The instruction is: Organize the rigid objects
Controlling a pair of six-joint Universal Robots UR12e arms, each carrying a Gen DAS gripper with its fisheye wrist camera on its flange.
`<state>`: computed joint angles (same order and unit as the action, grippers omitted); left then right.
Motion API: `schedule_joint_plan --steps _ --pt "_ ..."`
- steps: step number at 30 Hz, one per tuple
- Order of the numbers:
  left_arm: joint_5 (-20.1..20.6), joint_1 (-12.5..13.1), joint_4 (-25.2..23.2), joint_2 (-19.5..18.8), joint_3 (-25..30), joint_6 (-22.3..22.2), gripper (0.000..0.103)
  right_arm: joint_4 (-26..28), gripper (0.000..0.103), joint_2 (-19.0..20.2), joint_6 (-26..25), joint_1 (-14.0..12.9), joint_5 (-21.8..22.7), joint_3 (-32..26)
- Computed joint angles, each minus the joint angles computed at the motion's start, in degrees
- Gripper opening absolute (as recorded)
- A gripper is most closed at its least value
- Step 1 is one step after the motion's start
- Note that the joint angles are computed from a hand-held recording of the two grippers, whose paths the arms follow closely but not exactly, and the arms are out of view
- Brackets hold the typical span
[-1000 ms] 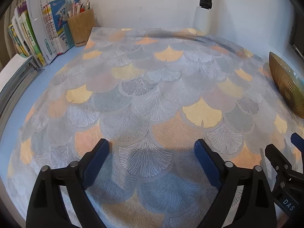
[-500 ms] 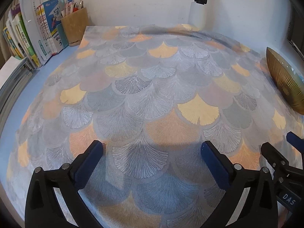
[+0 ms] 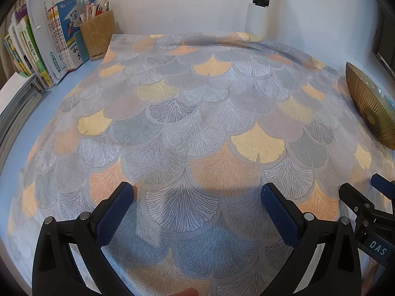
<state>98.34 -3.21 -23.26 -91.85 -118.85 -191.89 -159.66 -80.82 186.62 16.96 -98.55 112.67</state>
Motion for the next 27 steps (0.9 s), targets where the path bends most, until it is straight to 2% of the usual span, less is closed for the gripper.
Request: schedule_joint_plan --steps 9,15,19,22,27 --pt "0.0 0.0 0.0 0.0 0.0 0.0 0.103 1.0 0.095 0.0 0.3 -0.3 0.8 -0.1" --pt "0.1 0.0 0.0 0.0 0.0 0.0 0.103 0.8 0.096 0.2 0.0 0.1 -0.4 -0.3" --pt "0.0 0.0 0.0 0.0 0.0 0.1 0.103 1.2 0.097 0.2 0.4 -0.3 0.5 -0.3" --pt "0.0 0.0 0.0 0.0 0.0 0.1 0.103 2.1 0.103 0.1 0.8 -0.6 1.5 -0.5" --pt "0.1 0.0 0.0 0.0 0.0 0.0 0.103 2.2 0.103 0.0 0.8 -0.6 1.6 -0.4"
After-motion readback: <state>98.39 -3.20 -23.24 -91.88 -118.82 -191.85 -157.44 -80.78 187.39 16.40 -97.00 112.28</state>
